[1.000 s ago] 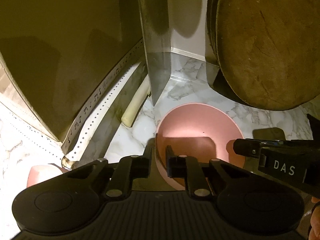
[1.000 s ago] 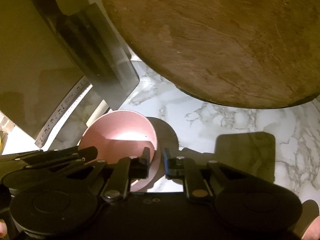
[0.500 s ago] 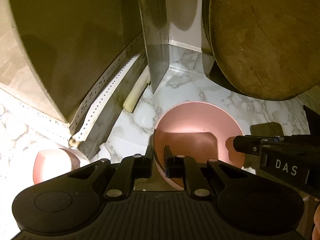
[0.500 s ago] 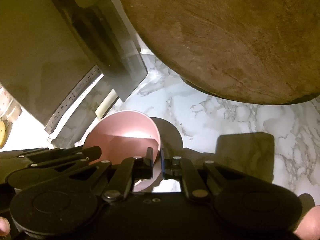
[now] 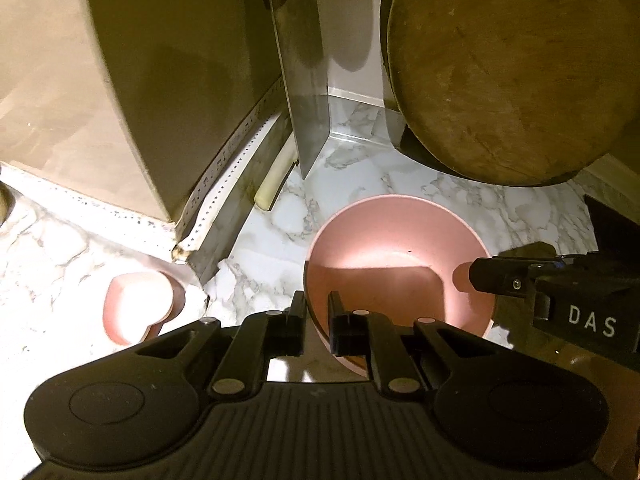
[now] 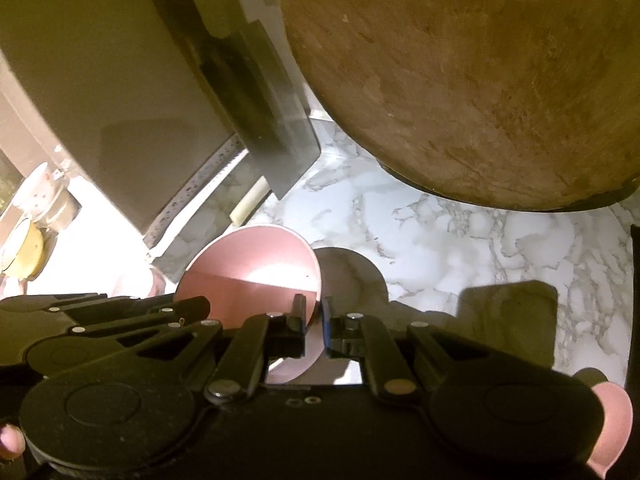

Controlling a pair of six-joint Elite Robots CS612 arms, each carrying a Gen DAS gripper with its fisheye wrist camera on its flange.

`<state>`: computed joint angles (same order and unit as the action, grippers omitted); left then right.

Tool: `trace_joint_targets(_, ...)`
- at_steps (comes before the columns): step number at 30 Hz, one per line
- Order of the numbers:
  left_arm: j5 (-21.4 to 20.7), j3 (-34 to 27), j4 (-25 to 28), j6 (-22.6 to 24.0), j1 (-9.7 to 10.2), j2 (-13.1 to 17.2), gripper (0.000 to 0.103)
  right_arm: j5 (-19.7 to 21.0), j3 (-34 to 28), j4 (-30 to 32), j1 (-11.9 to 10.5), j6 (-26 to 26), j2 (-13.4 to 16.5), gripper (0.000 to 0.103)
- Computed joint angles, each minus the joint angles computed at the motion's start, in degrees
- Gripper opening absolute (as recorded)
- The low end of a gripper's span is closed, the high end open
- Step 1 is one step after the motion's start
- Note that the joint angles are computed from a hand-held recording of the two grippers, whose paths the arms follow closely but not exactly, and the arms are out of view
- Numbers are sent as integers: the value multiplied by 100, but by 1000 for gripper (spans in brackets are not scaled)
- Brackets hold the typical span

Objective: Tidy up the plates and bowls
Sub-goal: 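Lift the pink bowl with both tools and carry it toward the stacked dishes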

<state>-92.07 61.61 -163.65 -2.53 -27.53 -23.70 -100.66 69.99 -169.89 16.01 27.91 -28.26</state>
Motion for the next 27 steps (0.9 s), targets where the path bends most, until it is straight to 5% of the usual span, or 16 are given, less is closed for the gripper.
trace_joint_targets(27, -21, 1821, -531, 137, -40, -1036, 11, 609, 1000, -419, 227, -420, -630, 8)
